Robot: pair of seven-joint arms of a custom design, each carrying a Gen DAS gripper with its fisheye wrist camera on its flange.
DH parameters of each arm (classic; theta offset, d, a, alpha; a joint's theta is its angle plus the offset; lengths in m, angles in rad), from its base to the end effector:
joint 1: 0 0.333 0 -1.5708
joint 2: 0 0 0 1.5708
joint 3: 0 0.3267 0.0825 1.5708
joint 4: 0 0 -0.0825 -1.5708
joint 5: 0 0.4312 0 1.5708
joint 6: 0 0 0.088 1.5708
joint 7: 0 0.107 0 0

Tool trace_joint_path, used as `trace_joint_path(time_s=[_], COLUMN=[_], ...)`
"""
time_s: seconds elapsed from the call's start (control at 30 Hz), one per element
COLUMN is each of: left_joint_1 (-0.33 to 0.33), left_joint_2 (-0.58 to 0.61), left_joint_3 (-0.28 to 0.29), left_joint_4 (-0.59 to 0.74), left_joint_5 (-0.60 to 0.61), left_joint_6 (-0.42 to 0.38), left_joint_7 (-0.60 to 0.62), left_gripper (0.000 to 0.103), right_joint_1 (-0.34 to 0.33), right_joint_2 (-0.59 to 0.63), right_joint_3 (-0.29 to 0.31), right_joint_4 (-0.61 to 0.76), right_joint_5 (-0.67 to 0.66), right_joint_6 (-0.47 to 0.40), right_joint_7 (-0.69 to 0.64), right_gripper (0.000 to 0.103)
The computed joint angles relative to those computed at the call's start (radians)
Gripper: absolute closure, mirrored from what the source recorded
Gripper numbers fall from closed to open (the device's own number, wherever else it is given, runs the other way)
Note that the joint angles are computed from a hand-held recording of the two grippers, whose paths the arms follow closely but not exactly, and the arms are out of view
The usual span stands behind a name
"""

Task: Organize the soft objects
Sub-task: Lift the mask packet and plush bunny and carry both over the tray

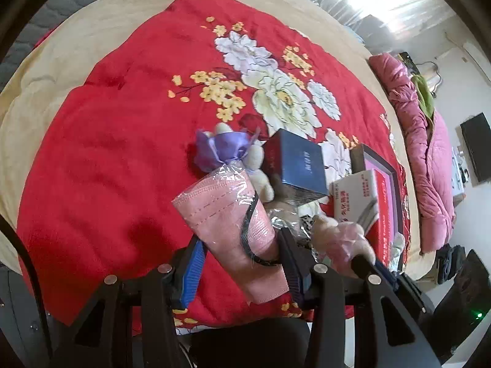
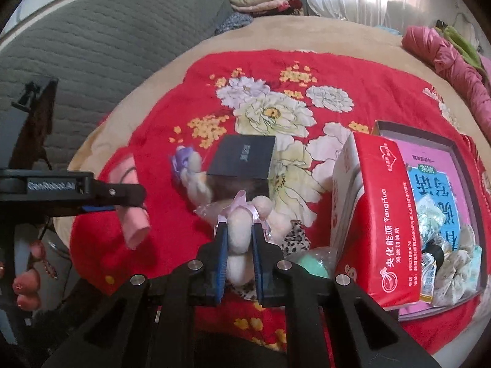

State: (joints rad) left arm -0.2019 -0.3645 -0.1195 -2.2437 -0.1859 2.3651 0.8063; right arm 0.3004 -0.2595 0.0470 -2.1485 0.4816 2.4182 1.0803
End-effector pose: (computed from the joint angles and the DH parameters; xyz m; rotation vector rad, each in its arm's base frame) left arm 0.4956 -0.1733 0.5605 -2.6471 1.4978 -0.7732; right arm 0.5265 0.1951 0.5658 -2.1876 1.2082 -0.1742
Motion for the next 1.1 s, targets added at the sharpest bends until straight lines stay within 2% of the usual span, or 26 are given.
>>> trace_joint_path(time_s=[0.5,0.83,1.1], left_joint_1=[-0.028,-0.064,-0.090], left_joint_2=[0.081,0.204,0.331], left_joint_3=[-0.063,-0.103,-0.132], left_joint_4=[0.207,0.379,0.536], left_joint_5=[0.123,0.159,0.186], left_joint_6=[-0.020,-0.028,-0.043], left_joint_7=[0.018,0.051,0.078], left_gripper=[0.056,0.056,0.056], right_joint_1=[-0.033,-0.114,-0.175], right_joint_2=[-0.102,-0.144,-0.141], right_joint_3=[-0.057,-0.111,-0.142], right_joint_4=[0.024,0.015,0.032], right_joint_5=[0.073,0.067,0.050], right_joint_6=[0.076,0.099,0.085], right_joint_7=[-0.025,0.016,0.039], right_gripper=[0.088,0.088,0.088])
